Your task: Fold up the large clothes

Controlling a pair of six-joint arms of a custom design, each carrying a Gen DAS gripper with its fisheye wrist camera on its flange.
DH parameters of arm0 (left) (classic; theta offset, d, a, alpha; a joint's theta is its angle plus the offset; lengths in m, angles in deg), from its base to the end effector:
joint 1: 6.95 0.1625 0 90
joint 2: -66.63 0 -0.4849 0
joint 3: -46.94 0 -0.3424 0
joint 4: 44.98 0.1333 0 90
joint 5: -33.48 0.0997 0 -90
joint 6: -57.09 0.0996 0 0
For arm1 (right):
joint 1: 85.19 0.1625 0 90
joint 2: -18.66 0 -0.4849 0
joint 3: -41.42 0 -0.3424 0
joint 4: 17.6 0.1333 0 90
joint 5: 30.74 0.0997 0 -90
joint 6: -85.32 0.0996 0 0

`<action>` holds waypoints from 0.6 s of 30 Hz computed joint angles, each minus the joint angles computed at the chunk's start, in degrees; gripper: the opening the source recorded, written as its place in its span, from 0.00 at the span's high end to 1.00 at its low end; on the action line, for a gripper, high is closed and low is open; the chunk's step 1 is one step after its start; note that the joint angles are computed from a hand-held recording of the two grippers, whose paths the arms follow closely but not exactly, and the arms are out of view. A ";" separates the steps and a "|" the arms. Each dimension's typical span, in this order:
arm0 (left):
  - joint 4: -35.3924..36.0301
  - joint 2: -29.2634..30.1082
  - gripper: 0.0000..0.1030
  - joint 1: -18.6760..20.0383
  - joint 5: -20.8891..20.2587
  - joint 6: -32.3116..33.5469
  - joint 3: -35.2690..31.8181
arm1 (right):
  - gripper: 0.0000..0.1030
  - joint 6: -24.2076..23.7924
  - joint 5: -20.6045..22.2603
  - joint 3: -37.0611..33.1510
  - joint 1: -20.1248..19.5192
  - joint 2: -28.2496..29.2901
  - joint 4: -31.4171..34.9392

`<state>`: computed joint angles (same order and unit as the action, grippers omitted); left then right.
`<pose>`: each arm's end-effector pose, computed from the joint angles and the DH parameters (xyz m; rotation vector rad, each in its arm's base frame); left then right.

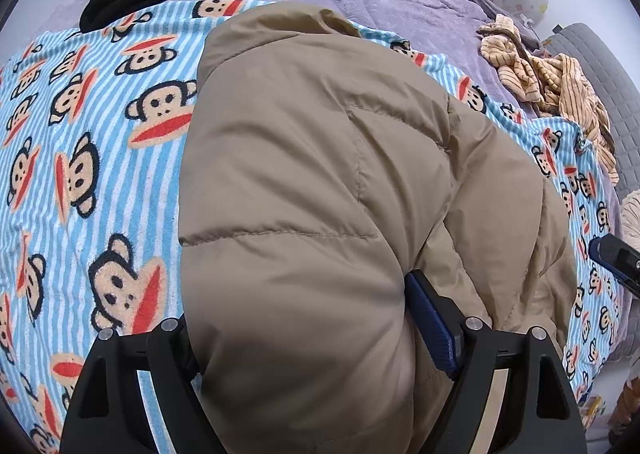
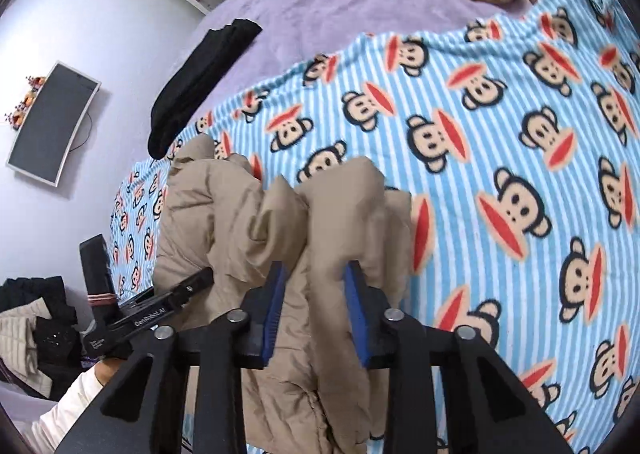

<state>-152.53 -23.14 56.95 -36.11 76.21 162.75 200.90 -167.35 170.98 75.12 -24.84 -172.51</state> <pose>-0.0226 -0.4281 0.3900 1.1000 2.5449 0.1750 0.4381 -0.0921 0.0549 -0.8064 -2.4765 1.1418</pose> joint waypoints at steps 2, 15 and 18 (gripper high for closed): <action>-0.45 -0.18 0.18 -0.22 0.28 0.08 0.43 | 0.73 -6.98 -1.56 -3.52 -2.82 1.11 -0.26; -4.93 -1.93 0.16 -2.92 -0.17 0.44 -0.25 | 0.93 -13.49 4.44 -3.06 -17.00 9.70 -9.86; -9.93 -0.51 0.16 -4.15 1.47 0.85 0.40 | 0.93 -13.85 4.64 -2.42 -17.06 9.74 -10.02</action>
